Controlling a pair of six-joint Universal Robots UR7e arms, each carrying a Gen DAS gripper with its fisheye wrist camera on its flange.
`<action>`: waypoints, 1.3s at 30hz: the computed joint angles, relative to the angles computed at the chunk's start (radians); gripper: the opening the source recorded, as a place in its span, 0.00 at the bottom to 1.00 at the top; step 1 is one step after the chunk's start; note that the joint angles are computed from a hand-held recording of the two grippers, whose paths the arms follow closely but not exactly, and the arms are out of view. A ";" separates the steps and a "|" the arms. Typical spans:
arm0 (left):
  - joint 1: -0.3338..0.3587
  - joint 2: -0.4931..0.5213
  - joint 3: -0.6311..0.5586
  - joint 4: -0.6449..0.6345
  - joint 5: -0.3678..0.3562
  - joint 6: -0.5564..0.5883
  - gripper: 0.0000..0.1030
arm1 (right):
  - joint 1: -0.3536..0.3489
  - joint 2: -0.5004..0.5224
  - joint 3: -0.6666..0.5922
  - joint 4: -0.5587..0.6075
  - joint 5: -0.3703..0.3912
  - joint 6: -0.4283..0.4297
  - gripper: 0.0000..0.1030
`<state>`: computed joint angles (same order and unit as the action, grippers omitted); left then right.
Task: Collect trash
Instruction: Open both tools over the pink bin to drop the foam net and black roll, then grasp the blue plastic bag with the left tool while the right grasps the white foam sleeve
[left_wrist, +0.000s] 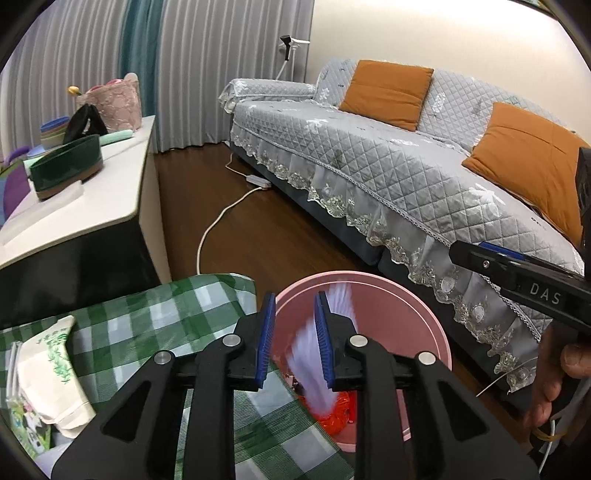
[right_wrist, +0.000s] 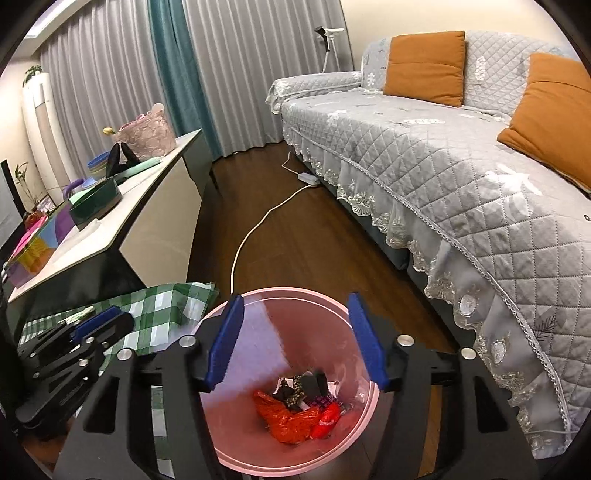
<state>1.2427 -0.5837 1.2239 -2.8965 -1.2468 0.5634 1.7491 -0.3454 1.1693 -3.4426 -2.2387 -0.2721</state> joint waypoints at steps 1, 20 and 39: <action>0.000 -0.006 0.006 -0.007 0.001 0.002 0.22 | 0.002 0.001 -0.002 -0.001 -0.001 -0.001 0.60; -0.001 -0.276 0.279 -0.163 0.026 0.008 0.22 | 0.109 0.005 0.020 -0.034 0.038 -0.043 0.61; 0.091 -0.471 0.422 -0.261 0.105 -0.031 0.22 | 0.176 0.020 0.056 -0.020 0.138 -0.100 0.46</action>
